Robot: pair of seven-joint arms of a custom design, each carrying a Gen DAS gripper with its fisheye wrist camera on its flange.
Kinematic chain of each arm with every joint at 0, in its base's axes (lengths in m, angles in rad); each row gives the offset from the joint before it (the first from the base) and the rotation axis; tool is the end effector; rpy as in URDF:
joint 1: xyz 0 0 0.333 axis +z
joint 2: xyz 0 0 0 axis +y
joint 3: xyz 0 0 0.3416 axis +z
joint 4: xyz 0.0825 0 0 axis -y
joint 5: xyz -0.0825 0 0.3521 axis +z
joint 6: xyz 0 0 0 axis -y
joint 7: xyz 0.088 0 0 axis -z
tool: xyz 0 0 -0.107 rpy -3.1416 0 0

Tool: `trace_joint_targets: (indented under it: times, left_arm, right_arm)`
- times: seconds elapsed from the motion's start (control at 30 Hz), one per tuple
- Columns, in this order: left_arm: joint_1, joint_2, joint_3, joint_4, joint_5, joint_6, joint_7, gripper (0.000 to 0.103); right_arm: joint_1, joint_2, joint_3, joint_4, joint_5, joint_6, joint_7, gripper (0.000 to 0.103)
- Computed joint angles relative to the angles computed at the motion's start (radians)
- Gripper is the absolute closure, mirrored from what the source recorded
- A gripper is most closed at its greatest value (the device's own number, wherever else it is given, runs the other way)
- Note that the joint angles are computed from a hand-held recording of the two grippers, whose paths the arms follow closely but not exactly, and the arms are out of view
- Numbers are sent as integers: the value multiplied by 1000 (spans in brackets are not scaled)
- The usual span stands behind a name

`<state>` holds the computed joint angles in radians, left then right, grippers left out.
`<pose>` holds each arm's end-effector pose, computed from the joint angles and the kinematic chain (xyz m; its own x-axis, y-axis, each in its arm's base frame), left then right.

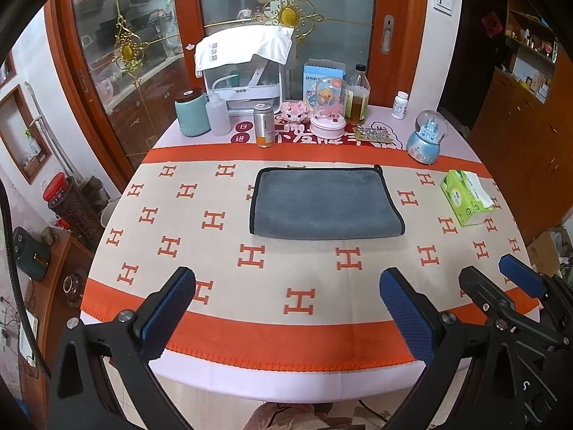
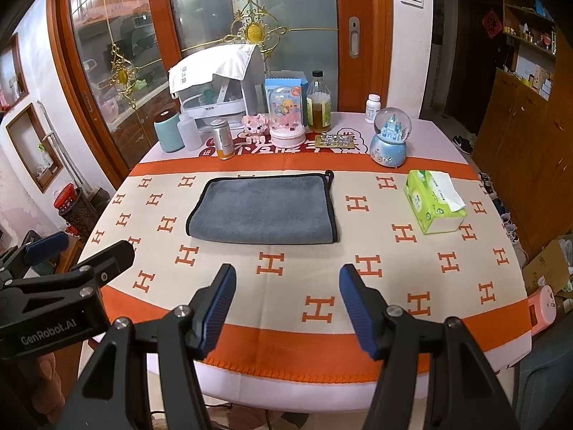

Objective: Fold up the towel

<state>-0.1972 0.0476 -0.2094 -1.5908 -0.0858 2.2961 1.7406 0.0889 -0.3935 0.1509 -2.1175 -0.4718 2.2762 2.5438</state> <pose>0.5428 -0.2317 0.6986 -0.5096 -0.8604 -0.0089 -0.6747 0.4060 -0.6164 0.4254 0.1071 0.6640 -0.4692 -0.8797 -0.0772 -0.6399 0.3989 -0.6568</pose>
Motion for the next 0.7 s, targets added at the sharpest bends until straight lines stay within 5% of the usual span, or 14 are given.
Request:
trace_joint_targets:
  times: [0.7]
  left_arm:
    - [-3,8,-1,6,3,-3,-4,1]
  right_arm:
    - [-2,4,-5,5,4,3,-11,43]
